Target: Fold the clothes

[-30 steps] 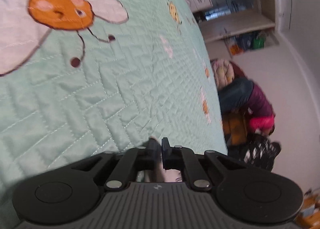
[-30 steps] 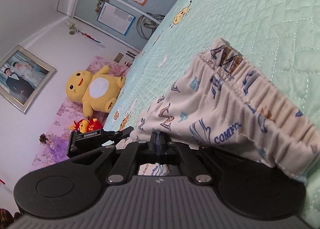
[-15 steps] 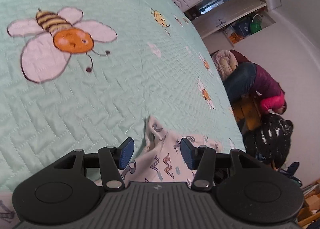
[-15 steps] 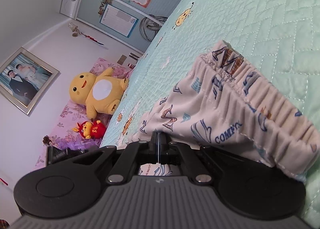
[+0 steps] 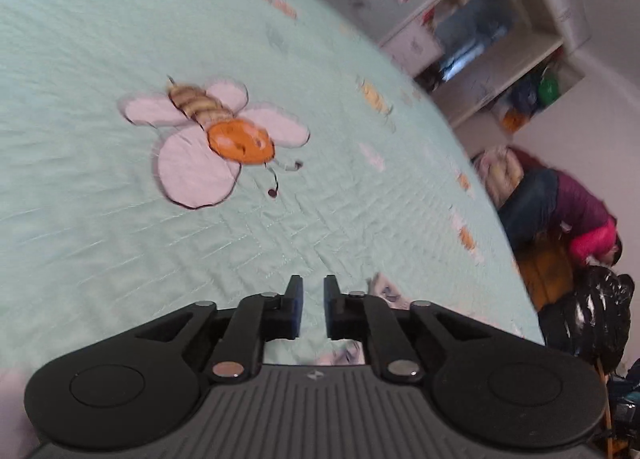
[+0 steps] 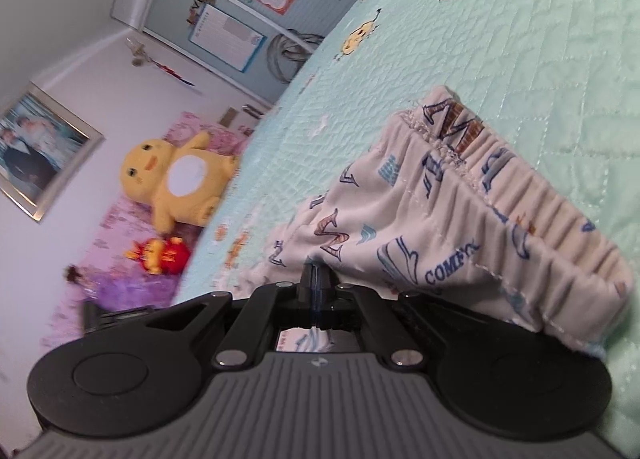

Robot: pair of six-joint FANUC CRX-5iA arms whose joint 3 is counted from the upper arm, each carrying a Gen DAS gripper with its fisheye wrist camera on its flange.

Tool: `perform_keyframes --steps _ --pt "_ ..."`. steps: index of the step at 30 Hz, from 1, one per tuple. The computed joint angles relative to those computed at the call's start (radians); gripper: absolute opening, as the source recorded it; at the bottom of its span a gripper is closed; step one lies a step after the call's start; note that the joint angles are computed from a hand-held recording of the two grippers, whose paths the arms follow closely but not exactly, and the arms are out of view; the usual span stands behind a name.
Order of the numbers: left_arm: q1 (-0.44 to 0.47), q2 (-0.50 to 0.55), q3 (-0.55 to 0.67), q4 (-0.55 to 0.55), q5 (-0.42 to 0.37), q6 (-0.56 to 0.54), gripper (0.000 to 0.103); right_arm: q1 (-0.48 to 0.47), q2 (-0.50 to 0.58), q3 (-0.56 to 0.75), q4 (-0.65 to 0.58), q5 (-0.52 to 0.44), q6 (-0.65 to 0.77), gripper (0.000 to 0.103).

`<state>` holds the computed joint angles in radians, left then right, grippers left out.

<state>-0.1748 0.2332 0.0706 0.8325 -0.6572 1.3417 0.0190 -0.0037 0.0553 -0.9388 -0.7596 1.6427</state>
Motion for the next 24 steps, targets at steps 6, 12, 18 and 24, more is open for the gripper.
perform_keyframes --steps 6,12,18,24 --pt "-0.065 -0.110 -0.105 -0.195 0.020 0.014 0.025 0.258 -0.051 -0.021 0.403 0.158 -0.058 0.007" --pt "-0.096 -0.171 -0.241 -0.086 0.203 -0.104 0.026 0.398 0.174 0.315 0.465 -0.103 0.322 0.027" --pt "-0.119 -0.199 -0.330 0.142 0.283 -0.361 0.028 0.450 0.368 0.593 0.526 -0.382 0.528 0.028" --pt "-0.168 -0.225 -0.381 0.343 0.404 -0.575 0.032 0.423 0.519 0.873 0.455 -0.660 0.562 0.030"
